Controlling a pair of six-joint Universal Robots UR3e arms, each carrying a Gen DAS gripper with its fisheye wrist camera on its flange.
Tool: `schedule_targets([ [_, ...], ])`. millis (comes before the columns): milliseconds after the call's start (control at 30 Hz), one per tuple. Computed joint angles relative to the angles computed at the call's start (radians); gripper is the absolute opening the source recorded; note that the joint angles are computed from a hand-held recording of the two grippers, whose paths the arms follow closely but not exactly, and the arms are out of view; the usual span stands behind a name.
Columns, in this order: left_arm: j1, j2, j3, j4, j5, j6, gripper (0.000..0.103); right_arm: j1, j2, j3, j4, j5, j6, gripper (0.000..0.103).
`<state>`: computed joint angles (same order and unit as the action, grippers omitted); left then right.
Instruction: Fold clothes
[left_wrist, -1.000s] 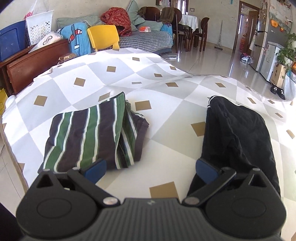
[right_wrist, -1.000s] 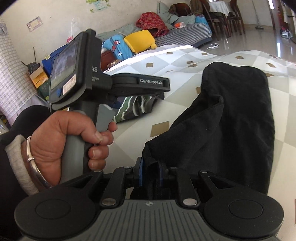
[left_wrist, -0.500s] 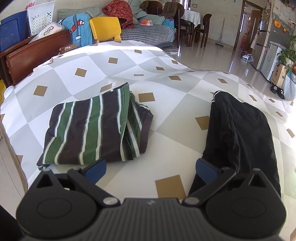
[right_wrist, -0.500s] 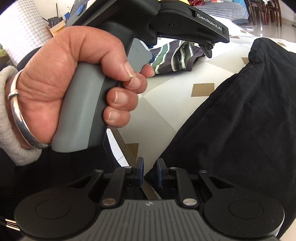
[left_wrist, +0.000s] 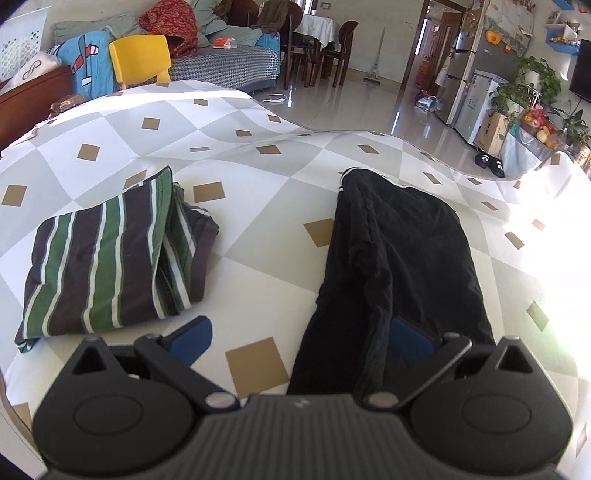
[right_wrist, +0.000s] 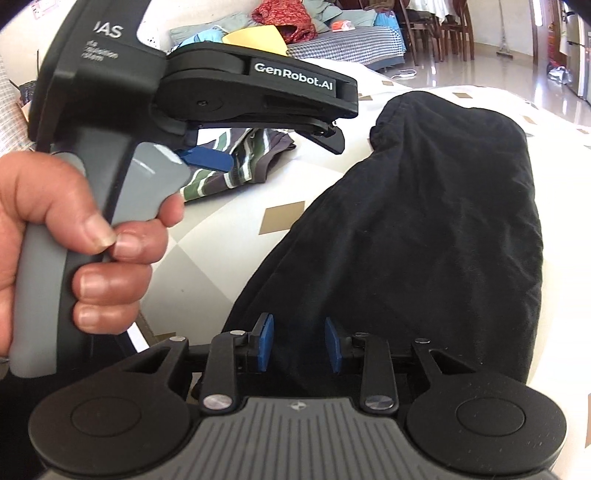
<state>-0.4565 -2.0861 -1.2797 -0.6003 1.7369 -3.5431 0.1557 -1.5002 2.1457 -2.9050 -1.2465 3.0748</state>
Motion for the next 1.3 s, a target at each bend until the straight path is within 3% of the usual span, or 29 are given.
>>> schedule_targets([
  [233,0.011,-0.004,-0.018,0.016,-0.07,0.031,0.103,0.002,-0.014,-0.02,0.021,-0.185,0.089,0.034],
  [600,0.004,-0.044,0.006,0.0,-0.127,0.068,0.1,-0.019,0.011,-0.013,-0.038,-0.3,0.162,0.04],
  [867,0.014,-0.064,0.007,-0.031,-0.161,0.061,0.063,-0.017,0.026,-0.008,-0.065,-0.303,0.151,0.044],
  [1033,0.011,-0.066,0.002,-0.024,-0.144,0.066,0.027,-0.022,0.027,0.002,-0.081,-0.297,0.154,0.044],
  [1133,0.019,-0.053,-0.019,-0.005,-0.156,0.052,0.019,-0.018,0.032,0.0,-0.085,-0.301,0.149,0.044],
  [1300,0.021,-0.045,-0.017,-0.031,-0.1,0.018,0.019,-0.004,0.044,0.001,-0.103,-0.322,0.133,0.045],
])
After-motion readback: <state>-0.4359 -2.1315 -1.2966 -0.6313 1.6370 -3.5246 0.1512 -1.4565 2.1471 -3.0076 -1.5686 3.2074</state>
